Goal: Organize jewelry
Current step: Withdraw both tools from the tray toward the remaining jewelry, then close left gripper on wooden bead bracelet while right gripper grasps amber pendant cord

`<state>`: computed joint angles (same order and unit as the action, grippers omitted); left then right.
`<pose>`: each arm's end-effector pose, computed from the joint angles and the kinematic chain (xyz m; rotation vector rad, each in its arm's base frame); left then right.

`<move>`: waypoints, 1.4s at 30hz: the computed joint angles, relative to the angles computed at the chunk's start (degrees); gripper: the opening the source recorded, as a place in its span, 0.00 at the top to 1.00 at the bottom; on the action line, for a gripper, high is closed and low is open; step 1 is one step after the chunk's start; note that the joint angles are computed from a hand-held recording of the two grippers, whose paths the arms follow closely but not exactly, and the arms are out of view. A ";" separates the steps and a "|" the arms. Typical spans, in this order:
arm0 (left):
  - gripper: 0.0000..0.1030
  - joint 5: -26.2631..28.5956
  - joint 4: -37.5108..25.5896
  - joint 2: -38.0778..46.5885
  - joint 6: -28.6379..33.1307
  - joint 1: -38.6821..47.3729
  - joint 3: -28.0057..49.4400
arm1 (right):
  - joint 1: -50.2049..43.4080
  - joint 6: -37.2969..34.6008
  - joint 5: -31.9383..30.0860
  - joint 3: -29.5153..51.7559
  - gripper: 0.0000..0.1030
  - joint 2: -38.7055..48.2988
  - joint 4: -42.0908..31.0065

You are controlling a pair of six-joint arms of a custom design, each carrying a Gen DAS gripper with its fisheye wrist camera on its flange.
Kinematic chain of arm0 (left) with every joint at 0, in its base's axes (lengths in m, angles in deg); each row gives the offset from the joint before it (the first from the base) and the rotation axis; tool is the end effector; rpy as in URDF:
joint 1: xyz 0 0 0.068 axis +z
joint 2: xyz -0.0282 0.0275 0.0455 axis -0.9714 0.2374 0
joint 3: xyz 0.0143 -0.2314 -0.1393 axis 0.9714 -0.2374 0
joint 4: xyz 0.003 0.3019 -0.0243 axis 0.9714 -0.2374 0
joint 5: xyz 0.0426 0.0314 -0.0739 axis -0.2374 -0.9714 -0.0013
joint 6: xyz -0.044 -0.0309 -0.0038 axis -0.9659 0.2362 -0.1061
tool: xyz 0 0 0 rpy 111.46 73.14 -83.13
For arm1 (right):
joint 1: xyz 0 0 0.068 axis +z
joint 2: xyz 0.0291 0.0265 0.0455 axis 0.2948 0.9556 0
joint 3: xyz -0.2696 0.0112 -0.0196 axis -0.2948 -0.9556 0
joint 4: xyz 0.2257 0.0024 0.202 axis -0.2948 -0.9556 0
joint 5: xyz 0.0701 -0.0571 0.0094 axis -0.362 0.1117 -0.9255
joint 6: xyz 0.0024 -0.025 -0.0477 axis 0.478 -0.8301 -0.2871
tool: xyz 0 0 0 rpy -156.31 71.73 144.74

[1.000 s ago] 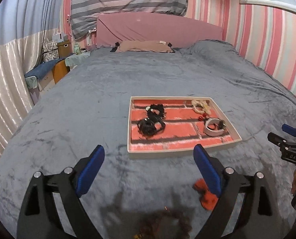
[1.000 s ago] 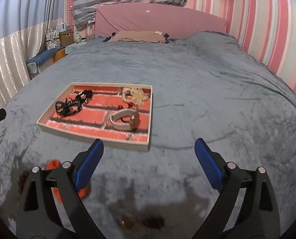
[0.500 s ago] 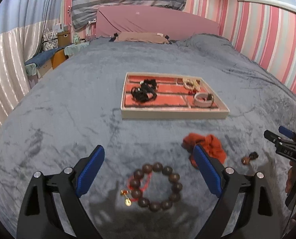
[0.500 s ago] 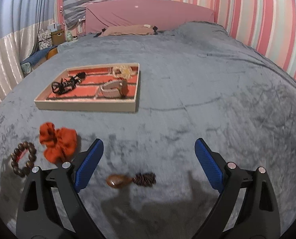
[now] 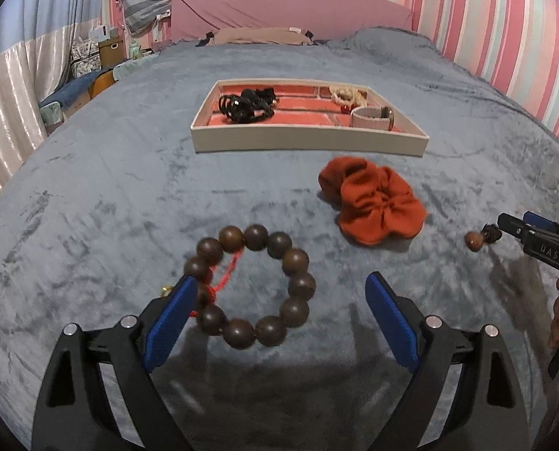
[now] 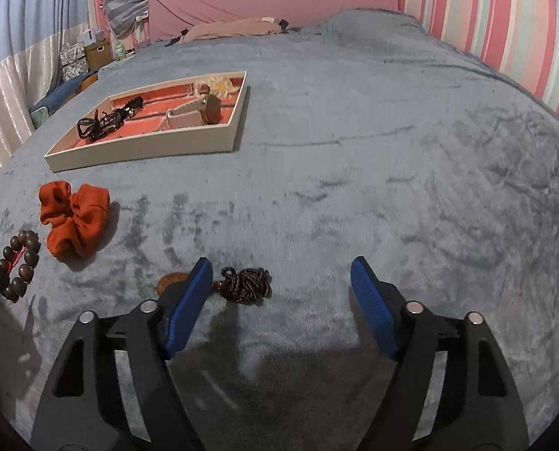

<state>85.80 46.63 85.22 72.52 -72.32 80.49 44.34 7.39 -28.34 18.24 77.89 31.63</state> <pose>0.2266 0.0144 0.1927 -0.1024 2.4063 -0.0213 0.2690 0.1297 0.1974 -0.1675 2.4161 0.0682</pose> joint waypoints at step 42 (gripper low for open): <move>0.79 8.37 4.51 12.18 2.56 3.56 2.85 | 0.14 0.94 -7.50 0.41 0.82 7.01 7.23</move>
<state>94.17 51.14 97.39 75.09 -68.76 83.35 44.48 8.33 -35.84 18.64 84.89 38.85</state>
